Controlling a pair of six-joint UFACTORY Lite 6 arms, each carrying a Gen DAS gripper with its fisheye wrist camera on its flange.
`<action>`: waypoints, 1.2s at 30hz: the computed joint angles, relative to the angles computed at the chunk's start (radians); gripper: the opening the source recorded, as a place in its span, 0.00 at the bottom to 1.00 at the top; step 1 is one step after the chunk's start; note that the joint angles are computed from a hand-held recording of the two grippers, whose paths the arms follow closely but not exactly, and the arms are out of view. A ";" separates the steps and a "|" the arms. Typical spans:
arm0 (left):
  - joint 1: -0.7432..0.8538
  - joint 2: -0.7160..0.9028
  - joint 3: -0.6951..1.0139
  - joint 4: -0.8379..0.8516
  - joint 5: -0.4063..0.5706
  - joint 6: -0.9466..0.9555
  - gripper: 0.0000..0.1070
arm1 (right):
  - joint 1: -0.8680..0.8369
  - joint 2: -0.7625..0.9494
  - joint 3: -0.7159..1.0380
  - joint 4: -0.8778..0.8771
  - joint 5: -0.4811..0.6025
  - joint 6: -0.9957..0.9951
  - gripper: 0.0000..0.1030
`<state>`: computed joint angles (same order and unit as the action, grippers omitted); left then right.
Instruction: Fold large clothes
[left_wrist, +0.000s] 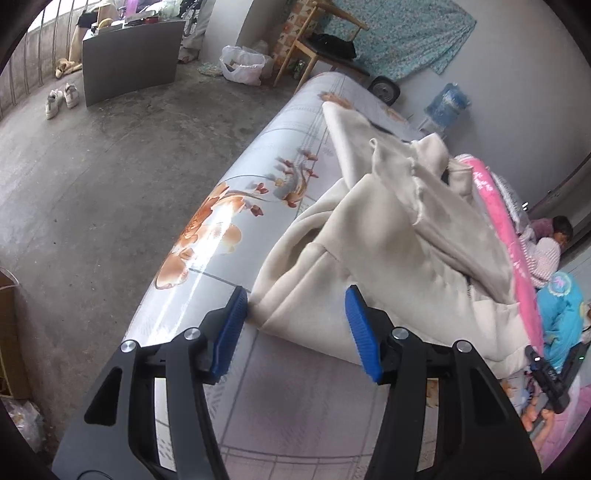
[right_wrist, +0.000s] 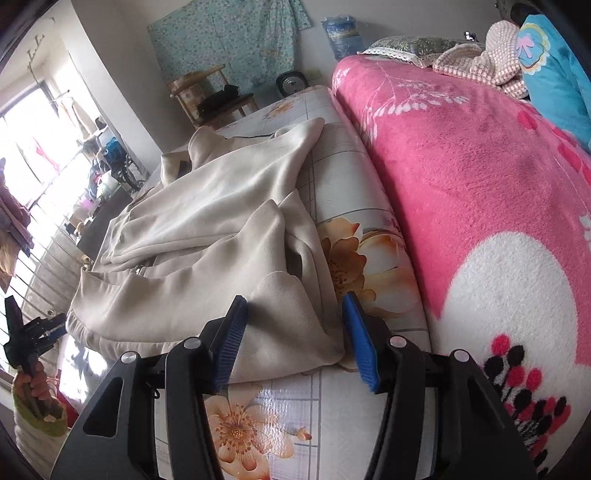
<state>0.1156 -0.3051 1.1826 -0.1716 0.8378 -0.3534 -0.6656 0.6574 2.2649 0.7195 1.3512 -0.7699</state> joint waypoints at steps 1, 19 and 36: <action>-0.031 0.010 0.002 0.057 -0.015 -0.041 0.46 | 0.009 -0.020 -0.031 -0.016 -0.022 -0.006 0.51; -0.372 -0.106 0.192 0.483 0.263 -0.307 0.08 | -0.136 -0.122 0.034 0.124 0.175 -0.043 0.12; -0.375 -0.412 -0.011 0.318 0.323 -0.222 0.32 | -0.199 -0.453 -0.391 0.008 0.054 -0.192 0.52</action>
<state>-0.2595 -0.7169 1.1718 0.1468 1.1610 -0.5758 -0.8645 0.2047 1.8735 0.7272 1.4053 -0.9617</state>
